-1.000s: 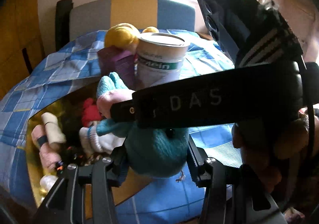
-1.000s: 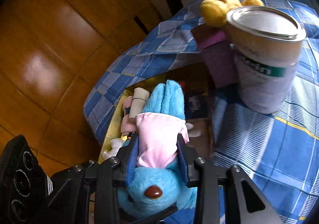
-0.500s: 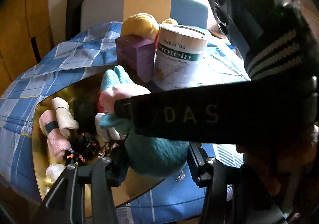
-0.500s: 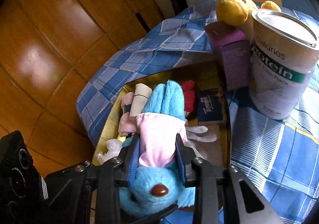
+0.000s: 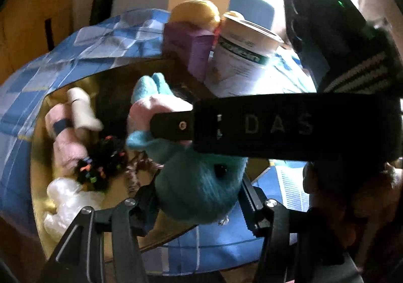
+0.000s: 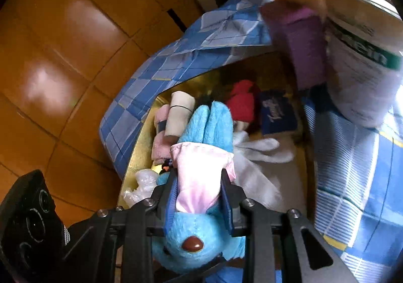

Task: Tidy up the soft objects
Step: 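Carry the blue plush toy over the gold tray with the right gripper, then lower the blue plush toy into the tray and open the right gripper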

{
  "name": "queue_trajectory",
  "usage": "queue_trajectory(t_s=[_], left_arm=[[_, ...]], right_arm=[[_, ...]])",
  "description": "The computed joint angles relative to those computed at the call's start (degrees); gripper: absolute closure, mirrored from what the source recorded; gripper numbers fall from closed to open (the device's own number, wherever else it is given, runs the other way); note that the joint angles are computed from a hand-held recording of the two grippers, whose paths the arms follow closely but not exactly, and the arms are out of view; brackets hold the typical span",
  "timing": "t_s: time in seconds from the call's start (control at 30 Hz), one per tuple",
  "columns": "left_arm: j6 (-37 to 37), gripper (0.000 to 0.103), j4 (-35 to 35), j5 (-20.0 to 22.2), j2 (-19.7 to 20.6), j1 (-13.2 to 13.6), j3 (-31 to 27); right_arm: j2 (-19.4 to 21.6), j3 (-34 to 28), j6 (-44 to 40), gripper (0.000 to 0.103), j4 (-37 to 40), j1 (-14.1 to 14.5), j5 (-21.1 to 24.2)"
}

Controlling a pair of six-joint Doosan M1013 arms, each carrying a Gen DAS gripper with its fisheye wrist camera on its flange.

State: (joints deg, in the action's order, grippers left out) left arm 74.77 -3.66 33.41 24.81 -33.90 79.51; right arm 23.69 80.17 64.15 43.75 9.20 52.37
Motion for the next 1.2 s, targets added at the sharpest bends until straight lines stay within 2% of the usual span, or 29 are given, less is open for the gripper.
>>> queue_trajectory(t_s=[0.17,0.33,0.47,0.57,0.93,1.0,1.07,1.2], left_arm=[[-4.99,0.045,1.08,-0.06,-0.44,1.22,0.96],[-8.56,0.047,2.35,1.14,0.11,1.95,0.53],[-8.03,0.048,1.67,1.46,0.45,2.13,0.44],[-8.16,0.045,0.46,2.61,0.95,2.40,-0.02],[-24.99,0.043,17.20,5.02,1.01,1.95,-0.31],[-26.97,0.042,19.32,6.11,1.13,1.78,-0.59],[-28.57,0.035,21.23,6.26,1.03,1.62,-0.49],[-30.91,0.031,24.00,6.75,1.02,1.23,-0.64]], right_arm=[[1.12,-2.61,1.27,0.074,-3.28,1.41,-0.67],[2.34,-4.77,3.77,0.074,-8.73,2.57,-1.57],[2.61,-5.02,4.87,0.074,-12.32,3.10,-2.63],[3.51,-5.62,9.33,0.074,-18.46,3.60,-2.44],[7.80,-11.22,12.37,0.071,-22.20,3.89,2.07],[7.34,-10.32,10.97,0.071,-20.62,3.47,2.13],[6.58,-8.83,9.50,0.071,-19.20,3.03,2.43],[5.28,-6.24,8.32,0.071,-16.99,2.39,1.78]])
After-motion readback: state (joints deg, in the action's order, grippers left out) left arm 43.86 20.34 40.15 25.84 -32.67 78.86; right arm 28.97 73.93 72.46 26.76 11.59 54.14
